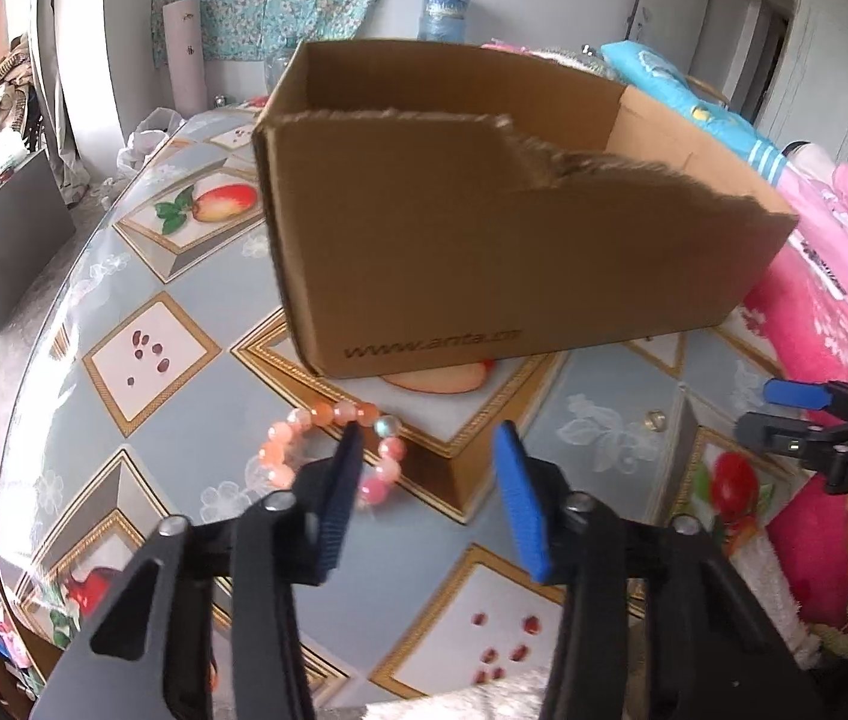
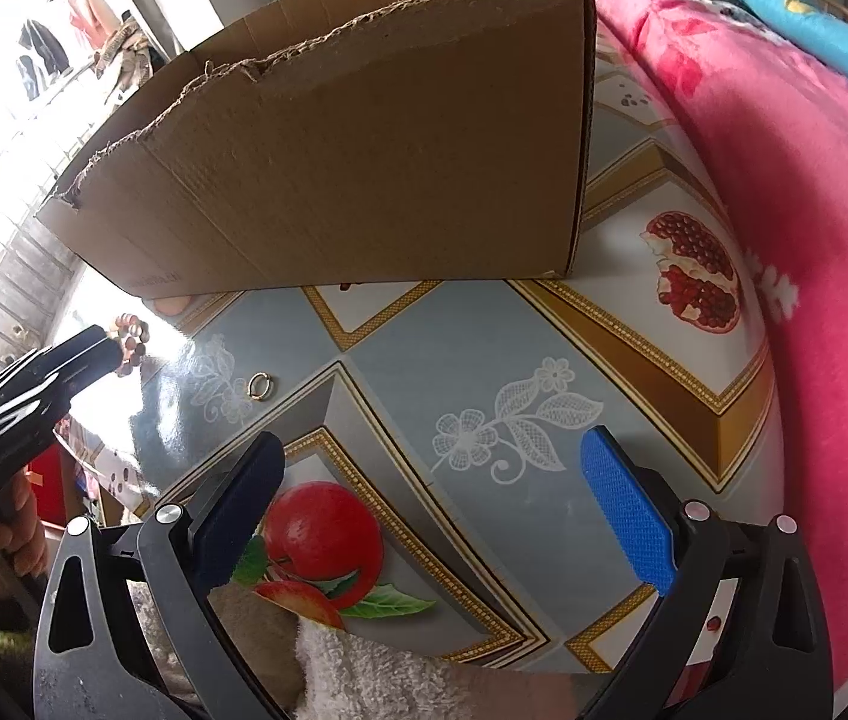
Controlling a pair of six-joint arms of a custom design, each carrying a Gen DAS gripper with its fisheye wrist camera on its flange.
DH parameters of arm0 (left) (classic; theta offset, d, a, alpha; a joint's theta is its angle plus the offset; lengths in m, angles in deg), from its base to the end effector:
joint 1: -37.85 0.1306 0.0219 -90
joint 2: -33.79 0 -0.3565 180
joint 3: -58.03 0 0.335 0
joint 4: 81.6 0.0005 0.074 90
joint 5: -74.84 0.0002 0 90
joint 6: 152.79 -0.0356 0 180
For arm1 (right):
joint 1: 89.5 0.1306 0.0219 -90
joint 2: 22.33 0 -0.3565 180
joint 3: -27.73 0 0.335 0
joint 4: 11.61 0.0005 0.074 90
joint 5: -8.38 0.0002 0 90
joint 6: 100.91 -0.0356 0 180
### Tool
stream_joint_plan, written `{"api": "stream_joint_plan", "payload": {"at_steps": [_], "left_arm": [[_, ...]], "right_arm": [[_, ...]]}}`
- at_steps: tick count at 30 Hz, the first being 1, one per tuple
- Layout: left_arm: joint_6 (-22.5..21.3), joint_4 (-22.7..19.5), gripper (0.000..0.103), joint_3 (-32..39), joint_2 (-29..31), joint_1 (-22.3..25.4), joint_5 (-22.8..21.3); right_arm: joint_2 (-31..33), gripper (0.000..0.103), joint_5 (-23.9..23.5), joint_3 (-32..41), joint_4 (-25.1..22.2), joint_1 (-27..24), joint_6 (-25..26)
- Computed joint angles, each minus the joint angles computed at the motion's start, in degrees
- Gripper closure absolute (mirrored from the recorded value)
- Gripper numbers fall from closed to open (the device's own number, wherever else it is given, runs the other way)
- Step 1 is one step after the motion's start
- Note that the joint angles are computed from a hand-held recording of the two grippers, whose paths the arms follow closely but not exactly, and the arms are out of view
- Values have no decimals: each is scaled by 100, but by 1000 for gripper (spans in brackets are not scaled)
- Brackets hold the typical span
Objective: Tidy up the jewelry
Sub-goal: 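Close the left tool on the orange-pink bead bracelet while the right tool reaches the gold ring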
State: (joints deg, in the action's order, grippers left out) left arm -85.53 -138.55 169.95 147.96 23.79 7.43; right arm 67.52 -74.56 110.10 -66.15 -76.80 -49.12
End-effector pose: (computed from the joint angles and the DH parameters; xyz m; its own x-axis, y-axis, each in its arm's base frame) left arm 0.5370 -0.1491 0.3508 -0.6080 0.5202 -0.5998 0.7049 0.7013 -0.1064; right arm 0.3954 0.0841 0.3468 -0.7771 0.4541 -0.4358 0.4056 0.8908 0.2049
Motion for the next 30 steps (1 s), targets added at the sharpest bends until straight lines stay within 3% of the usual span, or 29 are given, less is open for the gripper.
{"api": "stream_joint_plan", "payload": {"at_steps": [5, 9, 11, 12, 14, 18, 23, 25, 30], "left_arm": [[-117, -132, 72, 198, 248, -17, -240], [-238, 32, 78, 101, 207, -41, -342], [-346, 87, 88, 33, 164, -81, -398], [-379, 54, 89, 15, 140, -93, -361], [-416, -48, 91, -20, 105, -109, -201], [-505, 19, 91, -174, 17, -156, -148], [-534, 88, 91, -230, -2, -164, -112], [-538, 14, 91, -161, 41, -140, -48], [-568, -85, 91, -114, 61, -91, 25]], "right_arm": [[-5, 8, -175, 52, -55, -144, 107], [19, 8, -421, 128, -108, -309, 257], [-94, 16, -493, 43, -4, -359, 354], [-155, 23, -522, 13, 109, -358, 459], [-186, 26, -451, 34, 265, -293, 661], [-25, 39, -425, 185, 540, -87, 1375], [360, 58, -642, 490, 518, -16, 2452], [506, 70, -843, 594, 489, -56, 2886], [745, 76, -1173, 813, 300, -183, 3835]]}}
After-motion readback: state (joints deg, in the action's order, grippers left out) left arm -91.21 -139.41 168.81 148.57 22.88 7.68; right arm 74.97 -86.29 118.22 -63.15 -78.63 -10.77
